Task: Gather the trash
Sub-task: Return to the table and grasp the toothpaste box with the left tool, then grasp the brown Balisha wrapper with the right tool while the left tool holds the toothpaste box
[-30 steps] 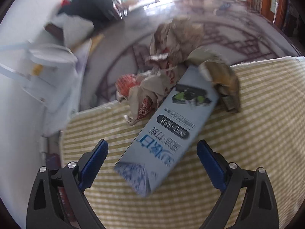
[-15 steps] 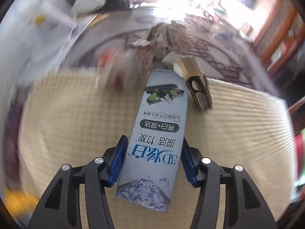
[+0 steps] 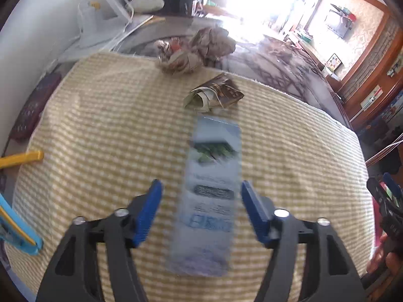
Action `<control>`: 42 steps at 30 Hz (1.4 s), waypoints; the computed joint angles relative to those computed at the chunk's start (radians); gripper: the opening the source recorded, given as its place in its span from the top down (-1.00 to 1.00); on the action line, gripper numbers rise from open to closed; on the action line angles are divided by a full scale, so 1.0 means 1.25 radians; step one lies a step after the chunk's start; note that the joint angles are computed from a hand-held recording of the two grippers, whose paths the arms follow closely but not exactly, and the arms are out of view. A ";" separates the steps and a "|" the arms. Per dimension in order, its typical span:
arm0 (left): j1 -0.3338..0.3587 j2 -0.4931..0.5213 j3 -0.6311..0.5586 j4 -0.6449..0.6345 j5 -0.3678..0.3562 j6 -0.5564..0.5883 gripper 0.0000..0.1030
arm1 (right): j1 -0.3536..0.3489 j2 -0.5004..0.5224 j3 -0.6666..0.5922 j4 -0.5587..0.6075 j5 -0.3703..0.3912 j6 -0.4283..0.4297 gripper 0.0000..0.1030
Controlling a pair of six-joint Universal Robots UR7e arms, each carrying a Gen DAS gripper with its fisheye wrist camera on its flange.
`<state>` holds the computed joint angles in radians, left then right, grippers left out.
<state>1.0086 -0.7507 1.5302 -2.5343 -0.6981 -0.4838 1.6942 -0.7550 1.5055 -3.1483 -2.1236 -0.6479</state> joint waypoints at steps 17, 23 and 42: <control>0.016 -0.111 0.101 -0.256 -0.008 -0.060 0.09 | 0.055 0.211 -0.372 0.445 0.087 0.357 -0.93; 0.034 -0.152 0.148 -0.334 -0.057 -0.104 0.09 | 0.092 0.391 -0.634 0.601 0.039 0.439 -0.92; 0.053 -0.140 0.122 -0.358 -0.100 -0.087 0.08 | 0.111 0.511 -0.820 0.750 0.029 0.426 0.26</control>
